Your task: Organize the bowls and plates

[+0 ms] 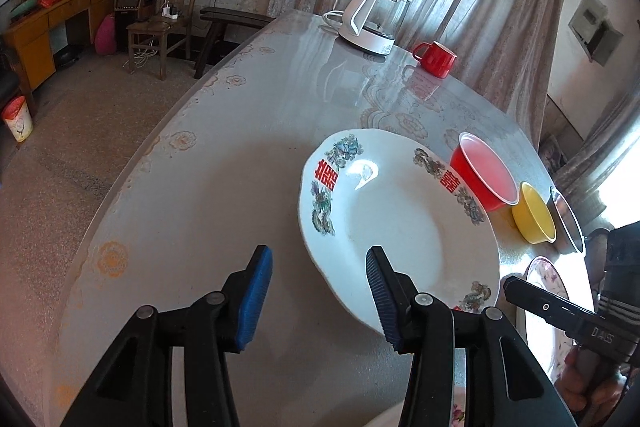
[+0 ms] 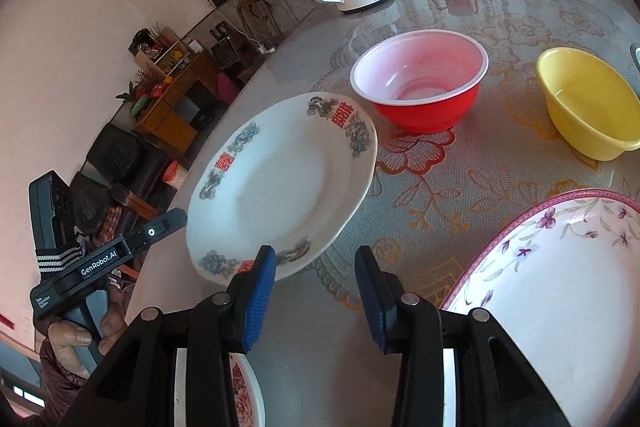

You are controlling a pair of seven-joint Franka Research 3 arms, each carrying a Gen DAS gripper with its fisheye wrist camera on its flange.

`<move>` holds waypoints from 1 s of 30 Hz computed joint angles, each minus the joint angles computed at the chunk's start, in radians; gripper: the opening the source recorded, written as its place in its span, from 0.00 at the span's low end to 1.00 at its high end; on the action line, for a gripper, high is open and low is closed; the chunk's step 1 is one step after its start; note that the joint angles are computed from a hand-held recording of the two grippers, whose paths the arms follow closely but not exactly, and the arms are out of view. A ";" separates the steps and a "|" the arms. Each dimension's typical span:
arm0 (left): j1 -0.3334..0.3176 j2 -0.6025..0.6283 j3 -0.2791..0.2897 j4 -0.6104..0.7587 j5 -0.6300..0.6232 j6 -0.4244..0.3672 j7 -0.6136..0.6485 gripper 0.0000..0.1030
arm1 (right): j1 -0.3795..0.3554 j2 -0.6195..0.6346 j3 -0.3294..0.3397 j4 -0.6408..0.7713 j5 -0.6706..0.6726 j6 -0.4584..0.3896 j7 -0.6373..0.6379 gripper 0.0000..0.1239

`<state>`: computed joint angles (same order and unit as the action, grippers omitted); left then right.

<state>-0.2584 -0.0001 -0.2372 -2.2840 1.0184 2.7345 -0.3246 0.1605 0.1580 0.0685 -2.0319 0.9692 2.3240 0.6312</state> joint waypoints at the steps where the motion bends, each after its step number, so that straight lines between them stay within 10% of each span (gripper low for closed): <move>1: 0.007 0.006 0.007 0.003 0.000 0.018 0.005 0.48 | 0.002 0.012 0.000 0.014 -0.003 -0.001 0.014 0.33; 30: -0.011 0.174 0.101 0.123 -0.166 0.155 0.397 0.32 | -0.011 0.182 0.061 0.174 -0.035 0.077 0.100 0.35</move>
